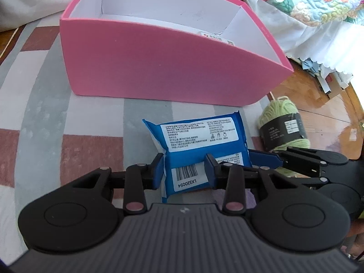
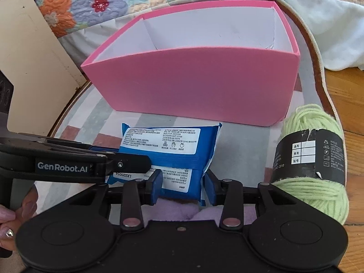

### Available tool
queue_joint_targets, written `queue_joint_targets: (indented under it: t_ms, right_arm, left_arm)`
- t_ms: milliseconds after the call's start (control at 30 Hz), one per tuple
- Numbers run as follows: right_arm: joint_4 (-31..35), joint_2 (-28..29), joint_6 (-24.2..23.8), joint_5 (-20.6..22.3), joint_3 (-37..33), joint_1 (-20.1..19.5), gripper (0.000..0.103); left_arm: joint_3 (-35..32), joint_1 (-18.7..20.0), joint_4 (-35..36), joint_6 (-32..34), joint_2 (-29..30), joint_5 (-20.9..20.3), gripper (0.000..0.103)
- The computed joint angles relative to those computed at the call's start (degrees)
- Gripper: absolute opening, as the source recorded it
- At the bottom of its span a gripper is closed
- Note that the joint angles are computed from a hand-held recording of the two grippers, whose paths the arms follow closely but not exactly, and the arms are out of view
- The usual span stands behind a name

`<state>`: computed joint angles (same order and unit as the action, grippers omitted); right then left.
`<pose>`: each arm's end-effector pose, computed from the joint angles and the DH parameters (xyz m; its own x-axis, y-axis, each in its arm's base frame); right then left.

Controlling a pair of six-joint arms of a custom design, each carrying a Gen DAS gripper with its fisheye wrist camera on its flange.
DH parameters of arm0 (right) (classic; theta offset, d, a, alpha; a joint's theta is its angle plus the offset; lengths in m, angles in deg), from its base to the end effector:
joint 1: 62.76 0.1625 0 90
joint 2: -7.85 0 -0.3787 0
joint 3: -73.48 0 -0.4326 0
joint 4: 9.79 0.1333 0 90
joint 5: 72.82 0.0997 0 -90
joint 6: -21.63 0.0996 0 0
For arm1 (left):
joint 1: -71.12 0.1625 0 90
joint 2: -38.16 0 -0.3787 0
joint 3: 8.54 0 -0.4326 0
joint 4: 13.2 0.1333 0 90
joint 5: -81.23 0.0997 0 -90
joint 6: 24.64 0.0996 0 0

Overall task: Organize objects
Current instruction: 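Lift the blue wet-wipes pack with the left gripper toward the pink box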

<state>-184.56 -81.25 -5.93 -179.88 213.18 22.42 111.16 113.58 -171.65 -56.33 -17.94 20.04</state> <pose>0.0687 -0.4238 0.1841 -0.8644 -0.1647 0.4750 -0.3727 0.8440 -0.3856 -0.2541 -0.4782 0.0108 -0.9151 0.1733 -0.3642 0.2990 0.8975 -0.3242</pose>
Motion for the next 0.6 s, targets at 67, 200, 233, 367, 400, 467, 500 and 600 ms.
queue_joint_targets:
  t_ms: [67, 200, 233, 367, 400, 467, 500, 600]
  right_arm:
    - [1.38, -0.86, 0.41, -0.37, 0.03, 0.55, 0.048]
    - [3.97, -2.73, 0.35, -1.88, 0.21, 2.43, 0.052]
    - [4.67, -3.29, 0.26, -2.34, 0.27, 3.03, 0.053]
    - [8.14, -5.50, 0.33, -3.43, 0.18, 4.96, 0.058]
    - [9.02, -6.10, 0.36, -3.63, 0.17, 5.44, 0.059]
    - [11.22, -7.45, 0.60, -3.79, 0.05, 6.28, 0.065]
    - [12.40, -8.19, 0.76, -3.78, -0.01, 6.76, 0.066]
    - [13.87, -9.16, 0.93, -4.89, -0.16, 8.41, 0.069]
  left_arm:
    - [0.24, -0.26, 0.67, -0.65, -0.76, -0.54, 0.036]
    - [1.15, -1.15, 2.15, -1.96, -2.73, -1.59, 0.036]
    - [1.35, -1.52, 2.63, -2.41, -3.23, -1.64, 0.036]
    - [1.89, -3.12, 4.51, -3.83, -5.03, -1.30, 0.036]
    - [2.00, -3.52, 4.90, -4.13, -5.49, -1.11, 0.035]
    - [2.28, -4.19, 5.17, -4.55, -6.43, -0.96, 0.035]
    - [2.25, -4.45, 5.37, -4.62, -6.71, -0.96, 0.035]
    - [2.13, -5.58, 6.95, -5.31, -7.77, -0.76, 0.035]
